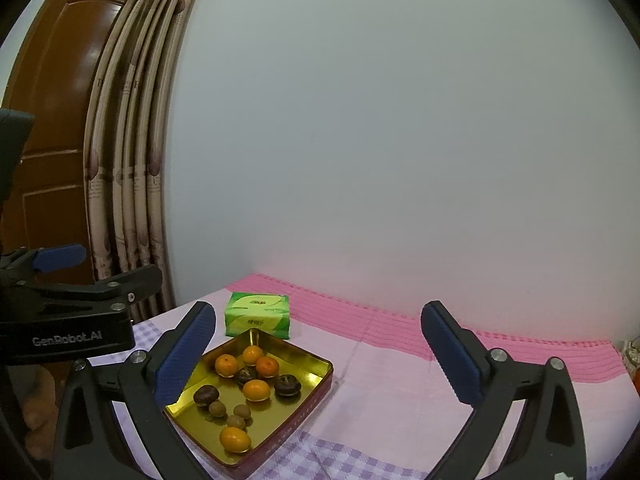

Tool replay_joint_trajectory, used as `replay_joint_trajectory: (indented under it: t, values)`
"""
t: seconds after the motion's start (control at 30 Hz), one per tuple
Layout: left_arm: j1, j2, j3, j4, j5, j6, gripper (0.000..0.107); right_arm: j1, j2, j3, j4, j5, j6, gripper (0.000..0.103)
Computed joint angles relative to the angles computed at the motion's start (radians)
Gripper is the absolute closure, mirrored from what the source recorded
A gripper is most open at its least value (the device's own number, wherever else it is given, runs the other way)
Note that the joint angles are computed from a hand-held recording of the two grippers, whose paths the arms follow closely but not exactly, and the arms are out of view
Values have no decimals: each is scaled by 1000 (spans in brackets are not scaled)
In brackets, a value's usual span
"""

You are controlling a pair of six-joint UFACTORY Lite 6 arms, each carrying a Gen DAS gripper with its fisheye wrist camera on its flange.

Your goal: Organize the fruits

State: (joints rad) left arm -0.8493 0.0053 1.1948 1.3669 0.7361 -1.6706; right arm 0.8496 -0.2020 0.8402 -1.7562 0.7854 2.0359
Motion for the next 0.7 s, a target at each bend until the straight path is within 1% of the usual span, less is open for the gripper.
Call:
replay_joint_trajectory:
  t: [0.17,0.33,0.4,0.63,0.7]
  values:
    - [5,7,2,-22,9,-1,4,2,-1,-3,-7,3,3,1]
    - [17,-6,-21,-11,-28,-18,4,-8,-8,-5,-6,-12,4,1]
    - [22,3,-15,-19,-24,-15,4,-9,-7,-5,-3,-13,0,1]
    - [62,27,-7,-73,-62,8,4,-30,-2,-6,4,-50,-7,1]
    - [68,41,-1,-86,-62,8,4,-55,-6,-18,3,-85,8,1]
